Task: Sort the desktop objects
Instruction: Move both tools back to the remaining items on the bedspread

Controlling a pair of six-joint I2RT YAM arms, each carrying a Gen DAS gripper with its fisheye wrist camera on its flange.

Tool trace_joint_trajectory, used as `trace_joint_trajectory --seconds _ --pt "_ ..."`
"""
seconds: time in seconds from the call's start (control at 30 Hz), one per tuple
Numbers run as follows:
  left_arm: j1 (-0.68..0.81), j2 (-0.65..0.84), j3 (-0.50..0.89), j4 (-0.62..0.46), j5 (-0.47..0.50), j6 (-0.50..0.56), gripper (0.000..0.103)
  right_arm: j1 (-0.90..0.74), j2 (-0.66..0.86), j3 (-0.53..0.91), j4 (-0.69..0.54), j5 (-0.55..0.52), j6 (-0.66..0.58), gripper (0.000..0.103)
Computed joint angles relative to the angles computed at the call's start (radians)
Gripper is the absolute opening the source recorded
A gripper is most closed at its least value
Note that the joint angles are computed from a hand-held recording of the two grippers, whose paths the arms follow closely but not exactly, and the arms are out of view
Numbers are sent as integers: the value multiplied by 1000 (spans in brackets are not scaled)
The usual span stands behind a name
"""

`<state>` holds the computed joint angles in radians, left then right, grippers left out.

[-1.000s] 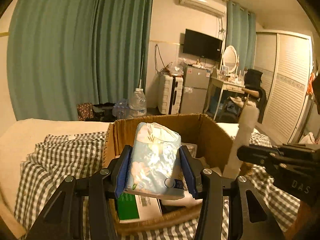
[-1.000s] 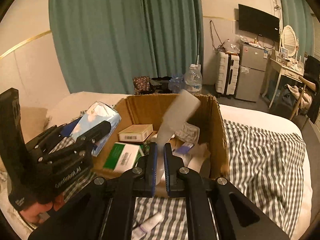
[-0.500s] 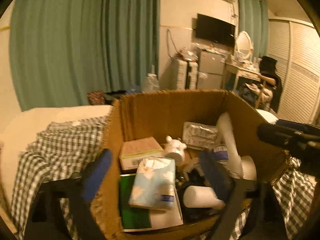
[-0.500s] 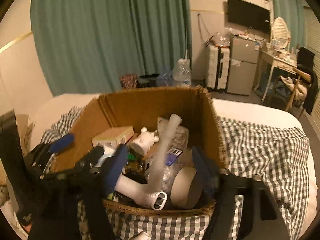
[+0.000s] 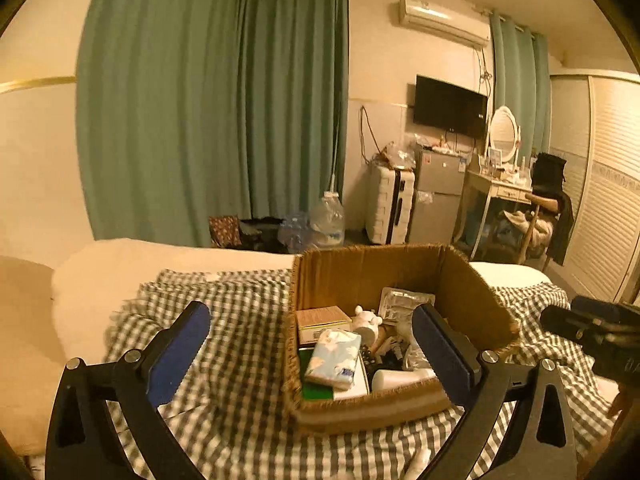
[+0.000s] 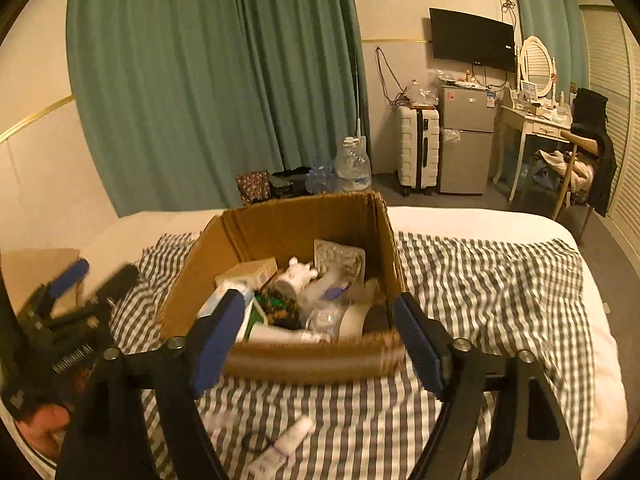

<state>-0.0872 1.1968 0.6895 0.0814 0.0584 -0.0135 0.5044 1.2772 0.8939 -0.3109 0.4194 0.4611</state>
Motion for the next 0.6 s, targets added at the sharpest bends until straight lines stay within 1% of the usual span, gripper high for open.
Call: trace_joint_trajectory --seconds 0.13,0.23,0.33,0.4,0.5,0.57,0.6 --pt "74 -161 -62 -86 73 42 103 112 -64 -13 -91 96 55 81" --pt "118 -254 -130 -122 96 71 103 180 -86 -29 -129 127 95 82" --pt "166 -309 -206 -139 127 99 103 228 -94 -64 -132 148 128 83" --pt "188 -320 -259 -125 143 115 103 254 -80 -95 -118 154 157 83" --pt "199 -293 -348 -64 160 144 103 280 -41 -152 -65 145 187 83" --pt "190 -250 -417 24 152 158 103 295 -1 -194 -9 143 211 83" --pt "176 -194 -443 80 139 167 103 294 22 -212 20 133 218 83"
